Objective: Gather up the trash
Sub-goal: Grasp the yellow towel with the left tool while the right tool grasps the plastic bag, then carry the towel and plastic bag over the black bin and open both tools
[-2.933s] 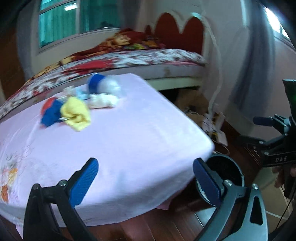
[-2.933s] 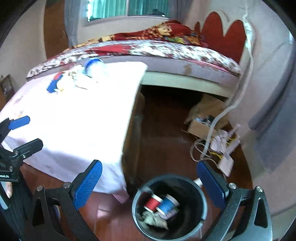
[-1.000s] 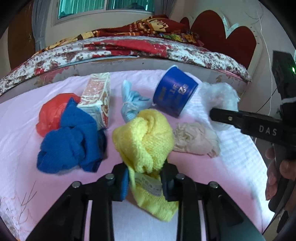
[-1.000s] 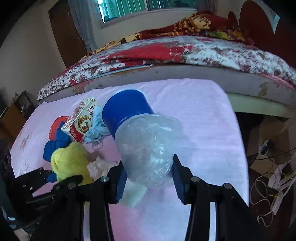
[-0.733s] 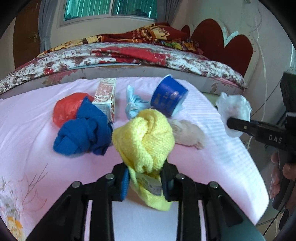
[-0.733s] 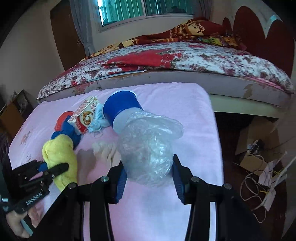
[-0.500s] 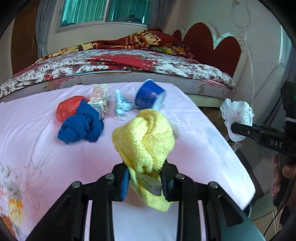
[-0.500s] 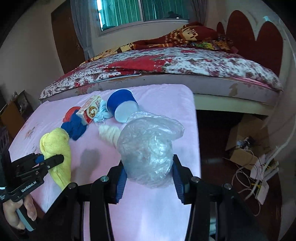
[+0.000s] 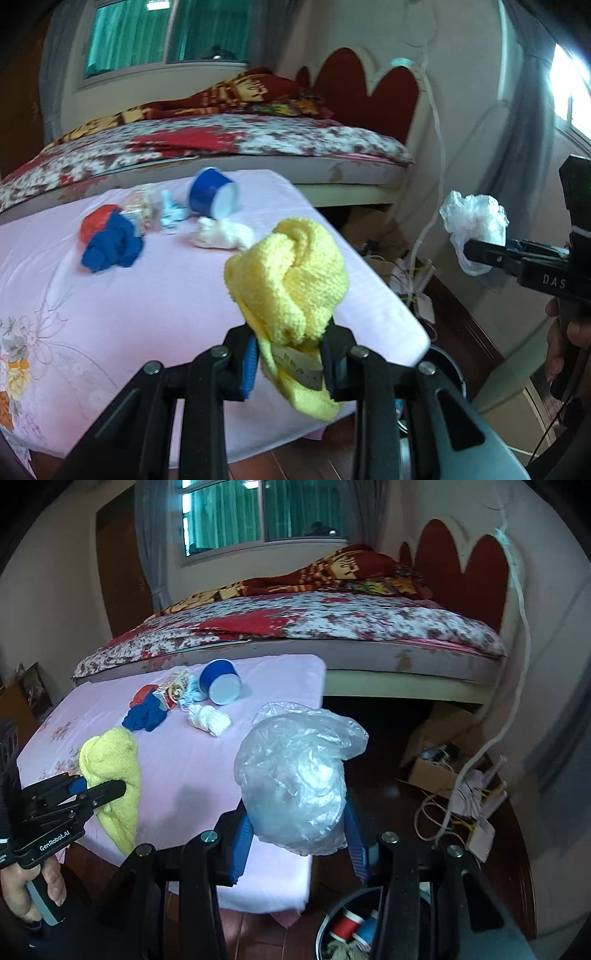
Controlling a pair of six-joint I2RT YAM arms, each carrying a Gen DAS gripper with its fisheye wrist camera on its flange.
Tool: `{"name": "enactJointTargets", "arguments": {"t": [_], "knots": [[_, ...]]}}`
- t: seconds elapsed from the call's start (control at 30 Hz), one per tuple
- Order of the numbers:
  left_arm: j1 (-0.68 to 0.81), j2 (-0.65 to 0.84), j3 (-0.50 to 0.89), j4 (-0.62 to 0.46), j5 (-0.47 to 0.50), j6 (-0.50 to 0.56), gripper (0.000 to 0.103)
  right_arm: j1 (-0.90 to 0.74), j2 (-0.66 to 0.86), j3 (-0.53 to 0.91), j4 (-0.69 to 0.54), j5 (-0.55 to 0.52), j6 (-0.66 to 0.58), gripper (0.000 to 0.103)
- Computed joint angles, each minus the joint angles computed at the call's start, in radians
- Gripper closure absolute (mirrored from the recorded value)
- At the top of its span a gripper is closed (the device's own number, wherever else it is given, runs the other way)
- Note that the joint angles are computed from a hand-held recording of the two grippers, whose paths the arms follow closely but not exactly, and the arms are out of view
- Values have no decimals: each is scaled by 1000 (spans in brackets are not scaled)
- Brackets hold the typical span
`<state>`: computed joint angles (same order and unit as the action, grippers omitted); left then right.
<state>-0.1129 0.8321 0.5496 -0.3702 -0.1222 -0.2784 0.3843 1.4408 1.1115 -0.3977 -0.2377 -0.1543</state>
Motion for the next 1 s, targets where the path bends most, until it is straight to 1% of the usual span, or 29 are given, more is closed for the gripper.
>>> {"name": "enactJointTargets", "arguments": {"t": [0.2,0.43,0.7,1.0], "knots": [[-208,37,12,12,-105,-76,74,-119,-148,-116,-32,-48,-53,56],[-402,159,58,63,-189,-130,74,-262,-226,-223,-54,-95,-143,56],[-555,308,126,110,-238,-159,74,-442,-212,-278,-55,-165,-237,56],[-663,479,206,157,-229,-175,74,-590,-151,-302,-43,-219,-318,56]]}}
